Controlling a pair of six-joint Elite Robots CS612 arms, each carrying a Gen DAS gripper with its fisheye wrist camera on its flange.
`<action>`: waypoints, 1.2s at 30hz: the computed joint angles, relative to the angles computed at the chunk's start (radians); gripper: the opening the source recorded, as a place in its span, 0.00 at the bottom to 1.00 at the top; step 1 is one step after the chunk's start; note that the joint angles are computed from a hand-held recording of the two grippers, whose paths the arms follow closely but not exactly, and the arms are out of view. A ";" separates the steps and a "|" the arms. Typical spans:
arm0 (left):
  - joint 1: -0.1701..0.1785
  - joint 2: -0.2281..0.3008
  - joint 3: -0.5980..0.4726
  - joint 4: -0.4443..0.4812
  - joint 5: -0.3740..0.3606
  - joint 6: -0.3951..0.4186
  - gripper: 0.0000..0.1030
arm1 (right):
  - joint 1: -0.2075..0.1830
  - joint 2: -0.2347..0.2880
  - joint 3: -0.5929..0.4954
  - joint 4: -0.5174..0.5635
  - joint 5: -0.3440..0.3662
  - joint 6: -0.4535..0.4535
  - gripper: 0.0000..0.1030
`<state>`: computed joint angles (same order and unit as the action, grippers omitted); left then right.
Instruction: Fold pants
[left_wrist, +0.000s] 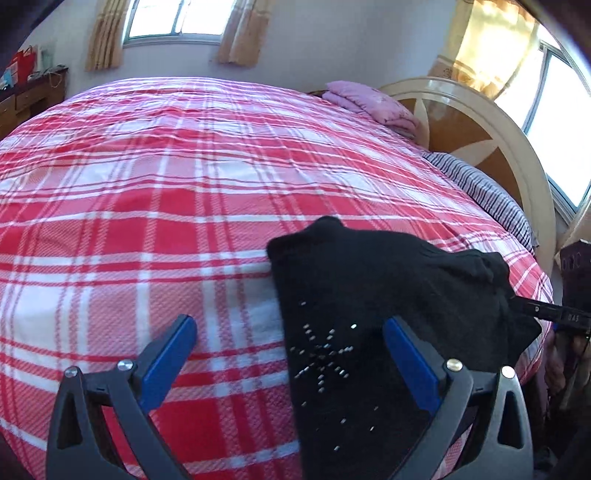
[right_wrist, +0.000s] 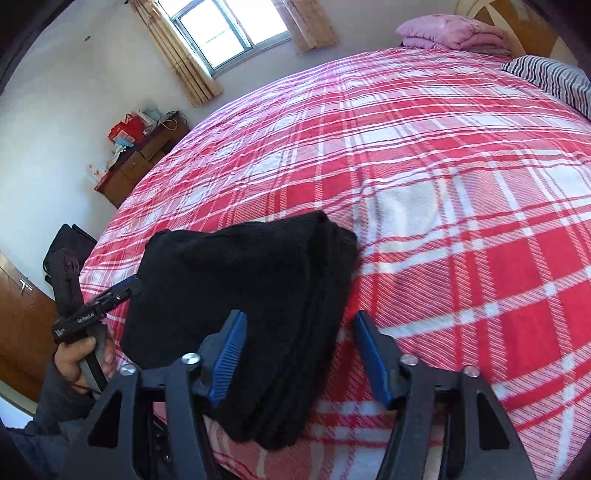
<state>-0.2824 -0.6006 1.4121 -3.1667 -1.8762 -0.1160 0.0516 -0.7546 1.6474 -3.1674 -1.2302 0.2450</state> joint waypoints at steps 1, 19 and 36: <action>0.000 0.002 -0.003 0.000 -0.006 0.003 1.00 | 0.000 0.006 -0.006 0.002 0.011 0.004 0.52; 0.026 0.026 -0.047 0.032 -0.207 -0.023 0.19 | -0.014 0.027 -0.006 -0.121 0.124 0.019 0.28; 0.070 -0.032 0.002 -0.100 -0.112 -0.102 0.13 | 0.052 0.070 -0.245 0.051 0.112 -0.171 0.27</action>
